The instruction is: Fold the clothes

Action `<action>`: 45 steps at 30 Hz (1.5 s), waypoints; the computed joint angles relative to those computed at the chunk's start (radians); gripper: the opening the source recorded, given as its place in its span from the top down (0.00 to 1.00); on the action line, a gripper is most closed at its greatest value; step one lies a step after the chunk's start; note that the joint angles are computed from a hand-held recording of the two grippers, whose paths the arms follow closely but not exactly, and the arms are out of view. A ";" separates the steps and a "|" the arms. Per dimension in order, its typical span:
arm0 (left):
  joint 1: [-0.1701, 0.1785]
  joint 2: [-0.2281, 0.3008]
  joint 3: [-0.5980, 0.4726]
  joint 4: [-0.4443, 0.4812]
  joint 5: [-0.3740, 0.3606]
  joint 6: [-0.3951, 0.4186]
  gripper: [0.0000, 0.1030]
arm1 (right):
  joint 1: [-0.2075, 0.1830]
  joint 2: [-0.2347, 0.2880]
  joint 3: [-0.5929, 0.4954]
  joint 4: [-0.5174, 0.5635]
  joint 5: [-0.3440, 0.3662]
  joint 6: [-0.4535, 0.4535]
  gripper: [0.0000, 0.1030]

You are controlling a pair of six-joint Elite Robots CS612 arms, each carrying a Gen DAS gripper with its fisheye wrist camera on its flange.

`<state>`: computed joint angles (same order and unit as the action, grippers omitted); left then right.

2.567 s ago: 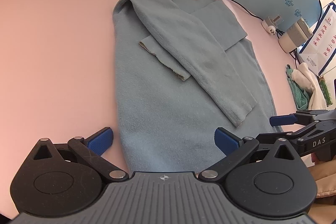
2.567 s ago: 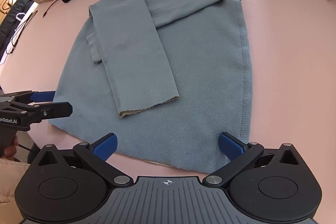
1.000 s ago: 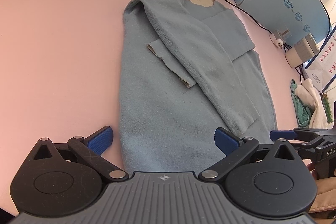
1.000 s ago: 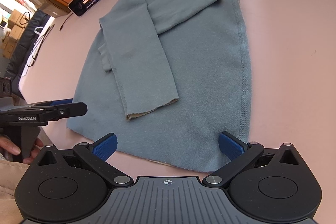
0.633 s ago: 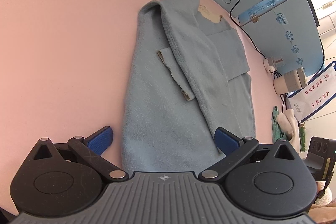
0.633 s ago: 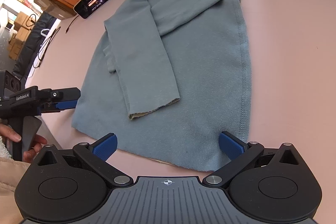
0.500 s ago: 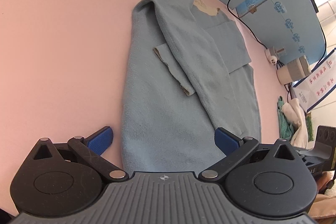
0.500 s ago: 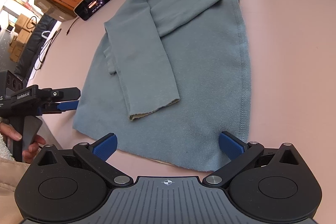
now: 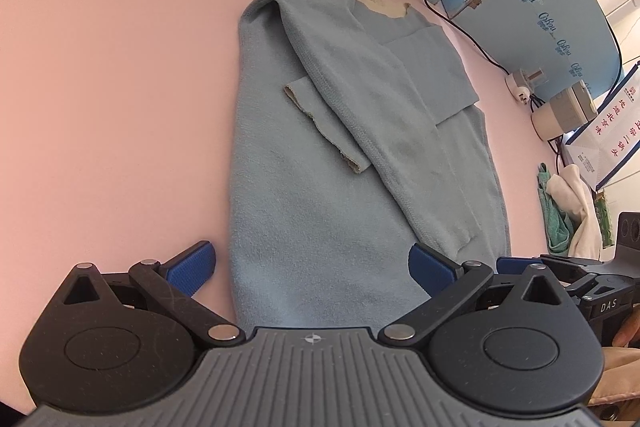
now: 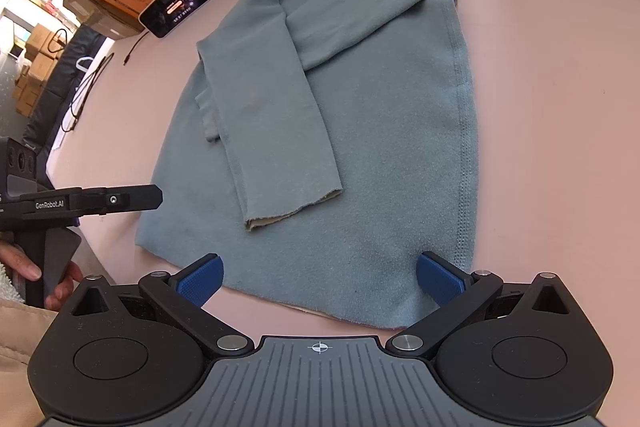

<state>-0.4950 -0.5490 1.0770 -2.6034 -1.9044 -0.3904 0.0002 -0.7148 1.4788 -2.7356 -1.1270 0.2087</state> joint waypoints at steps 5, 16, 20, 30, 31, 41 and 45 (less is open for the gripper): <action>-0.001 -0.001 0.004 -0.006 0.002 0.002 0.00 | 0.001 0.001 -0.002 0.001 -0.005 -0.002 0.00; -0.007 -0.002 0.003 0.004 0.021 0.044 0.00 | 0.001 0.000 0.000 -0.001 -0.008 -0.013 0.00; -0.014 -0.006 0.000 0.033 0.044 0.074 0.00 | 0.005 -0.001 -0.004 0.014 -0.019 -0.031 0.00; -0.017 -0.046 0.045 0.086 0.047 0.080 0.00 | 0.003 -0.043 0.027 0.040 -0.069 -0.070 0.00; -0.014 -0.048 0.053 0.077 0.039 0.073 0.00 | -0.002 -0.050 0.036 0.037 -0.065 -0.074 0.00; -0.010 -0.050 0.083 0.014 0.021 0.041 0.00 | -0.025 -0.061 0.058 0.100 -0.043 -0.047 0.01; -0.012 -0.052 0.091 0.003 0.027 0.059 0.00 | -0.021 -0.051 0.049 0.090 -0.029 -0.051 0.02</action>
